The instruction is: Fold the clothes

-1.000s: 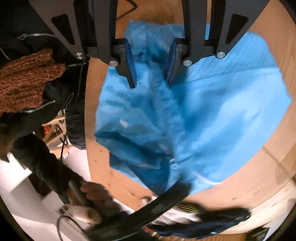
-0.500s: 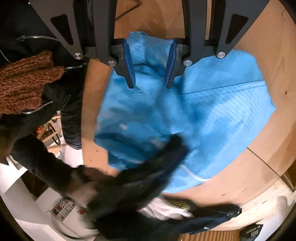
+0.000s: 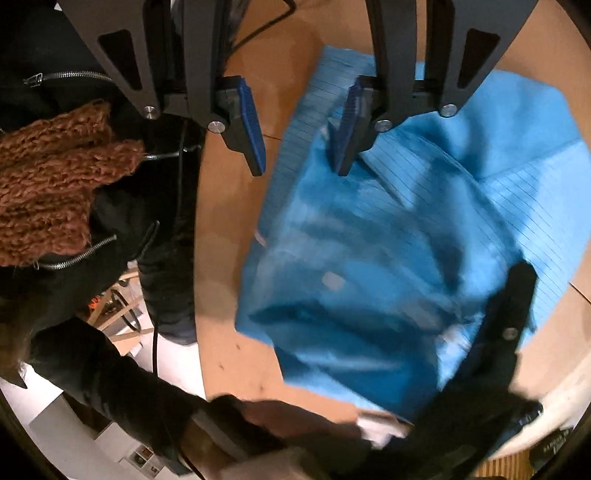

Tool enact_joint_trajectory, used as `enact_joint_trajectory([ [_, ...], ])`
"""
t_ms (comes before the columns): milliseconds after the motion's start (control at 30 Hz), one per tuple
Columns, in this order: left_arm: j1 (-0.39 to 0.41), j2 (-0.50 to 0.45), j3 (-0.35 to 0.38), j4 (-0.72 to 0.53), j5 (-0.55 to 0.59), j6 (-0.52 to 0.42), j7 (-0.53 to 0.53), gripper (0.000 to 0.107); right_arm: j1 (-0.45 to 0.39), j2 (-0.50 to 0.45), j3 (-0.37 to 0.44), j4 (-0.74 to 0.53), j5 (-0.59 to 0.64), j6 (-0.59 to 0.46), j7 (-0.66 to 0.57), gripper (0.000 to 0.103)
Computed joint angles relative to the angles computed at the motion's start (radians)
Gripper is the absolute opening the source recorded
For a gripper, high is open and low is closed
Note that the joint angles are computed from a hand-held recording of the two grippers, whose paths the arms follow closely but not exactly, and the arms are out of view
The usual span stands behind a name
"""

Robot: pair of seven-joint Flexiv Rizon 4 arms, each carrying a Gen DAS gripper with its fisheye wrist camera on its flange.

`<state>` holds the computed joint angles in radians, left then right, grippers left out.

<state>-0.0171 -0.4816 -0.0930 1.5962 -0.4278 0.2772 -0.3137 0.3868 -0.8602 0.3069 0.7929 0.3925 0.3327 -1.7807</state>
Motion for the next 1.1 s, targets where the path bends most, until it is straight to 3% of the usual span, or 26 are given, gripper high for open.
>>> enact_joint_trajectory([
  [67,0.002,0.015,0.005,0.02,0.001,0.005,0.005,0.047,0.026,-0.015,-0.037,0.0,-0.047,0.016,0.028,0.035],
  [167,0.012,0.035,0.01,0.04,-0.015,0.006,0.009,0.048,0.013,-0.029,-0.014,-0.012,-0.057,0.011,0.045,0.035],
  [233,0.032,0.048,0.011,0.035,-0.056,-0.003,0.005,0.048,0.012,0.033,-0.025,0.073,-0.052,0.077,0.014,0.036],
  [333,0.051,0.065,0.023,0.025,-0.092,0.055,-0.002,0.048,-0.013,0.148,-0.004,0.225,-0.037,0.174,-0.031,0.037],
  [500,0.079,0.027,0.021,-0.034,-0.121,0.067,-0.048,0.048,-0.059,0.275,0.05,0.399,0.058,0.191,-0.066,0.037],
  [667,0.067,0.007,0.013,-0.054,-0.098,0.098,-0.074,0.048,0.034,0.351,0.008,0.598,-0.071,0.3,-0.076,0.037],
  [767,0.051,-0.014,0.012,-0.089,-0.06,0.122,-0.106,0.048,0.048,0.364,0.015,0.668,-0.116,0.312,-0.088,0.038],
  [900,0.034,-0.004,-0.015,-0.077,-0.053,0.121,-0.065,0.048,-0.048,0.394,0.065,0.656,0.056,0.263,-0.11,0.038],
  [1033,0.009,-0.017,-0.028,-0.082,-0.043,0.09,-0.04,0.05,-0.081,0.491,0.031,0.749,0.122,0.417,-0.096,0.038],
  [1100,-0.007,-0.041,-0.019,-0.096,-0.016,0.082,-0.061,0.05,-0.084,0.488,0.024,0.765,0.129,0.41,-0.075,0.038],
])
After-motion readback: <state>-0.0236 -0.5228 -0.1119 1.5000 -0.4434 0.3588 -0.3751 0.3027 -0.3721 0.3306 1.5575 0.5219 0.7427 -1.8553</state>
